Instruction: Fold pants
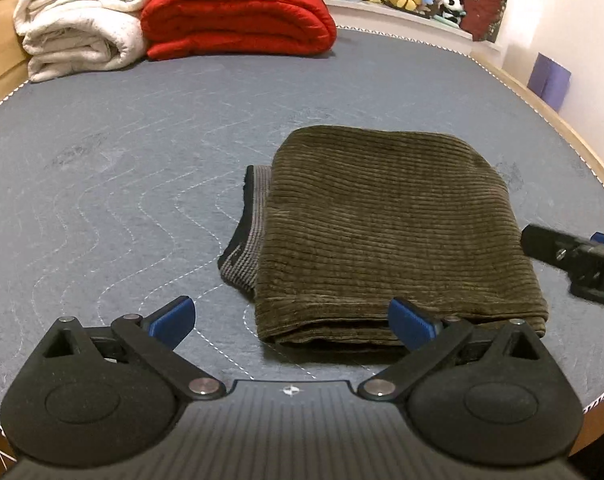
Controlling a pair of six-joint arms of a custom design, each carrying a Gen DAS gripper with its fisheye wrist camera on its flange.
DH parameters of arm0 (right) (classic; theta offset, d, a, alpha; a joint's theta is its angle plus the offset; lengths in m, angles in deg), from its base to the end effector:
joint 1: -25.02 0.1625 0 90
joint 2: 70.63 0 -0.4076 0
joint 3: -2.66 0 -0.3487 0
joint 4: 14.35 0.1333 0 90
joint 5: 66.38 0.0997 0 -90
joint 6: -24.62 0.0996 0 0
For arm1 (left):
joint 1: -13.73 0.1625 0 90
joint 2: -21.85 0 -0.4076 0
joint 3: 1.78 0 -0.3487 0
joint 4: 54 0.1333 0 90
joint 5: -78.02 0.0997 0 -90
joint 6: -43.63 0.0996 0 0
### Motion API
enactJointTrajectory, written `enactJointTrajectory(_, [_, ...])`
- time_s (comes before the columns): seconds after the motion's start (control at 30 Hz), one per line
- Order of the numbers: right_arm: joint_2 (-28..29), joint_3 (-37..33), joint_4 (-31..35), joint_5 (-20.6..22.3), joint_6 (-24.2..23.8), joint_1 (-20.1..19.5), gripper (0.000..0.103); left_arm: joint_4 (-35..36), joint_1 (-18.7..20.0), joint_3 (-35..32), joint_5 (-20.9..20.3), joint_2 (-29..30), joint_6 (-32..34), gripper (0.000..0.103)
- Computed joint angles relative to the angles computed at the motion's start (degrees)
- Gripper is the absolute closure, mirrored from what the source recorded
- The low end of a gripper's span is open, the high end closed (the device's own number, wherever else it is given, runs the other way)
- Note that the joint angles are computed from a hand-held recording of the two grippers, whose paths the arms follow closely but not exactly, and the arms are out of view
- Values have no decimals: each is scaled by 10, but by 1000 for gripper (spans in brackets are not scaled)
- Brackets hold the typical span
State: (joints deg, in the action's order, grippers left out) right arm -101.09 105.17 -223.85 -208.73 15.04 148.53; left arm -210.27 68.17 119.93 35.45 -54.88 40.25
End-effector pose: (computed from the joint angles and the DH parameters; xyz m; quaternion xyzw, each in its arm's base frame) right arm 0.3607 -0.4461 0.0697 0.1366 -0.8294 0.4370 0.3202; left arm -0.0980 -0.4924 0.2862 0.1780 0.8851 -0.2912 0.3163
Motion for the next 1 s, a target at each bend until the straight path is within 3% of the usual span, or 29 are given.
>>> enactJointTrajectory(0.2, [-4,-12,78,-19,40,-3,1,11,0,-1,-12,3,-9,0])
enactJointTrajectory(1.0, [-6,-2,86,-21,48,2,1,-3,-4,10,-16,0,-8,0])
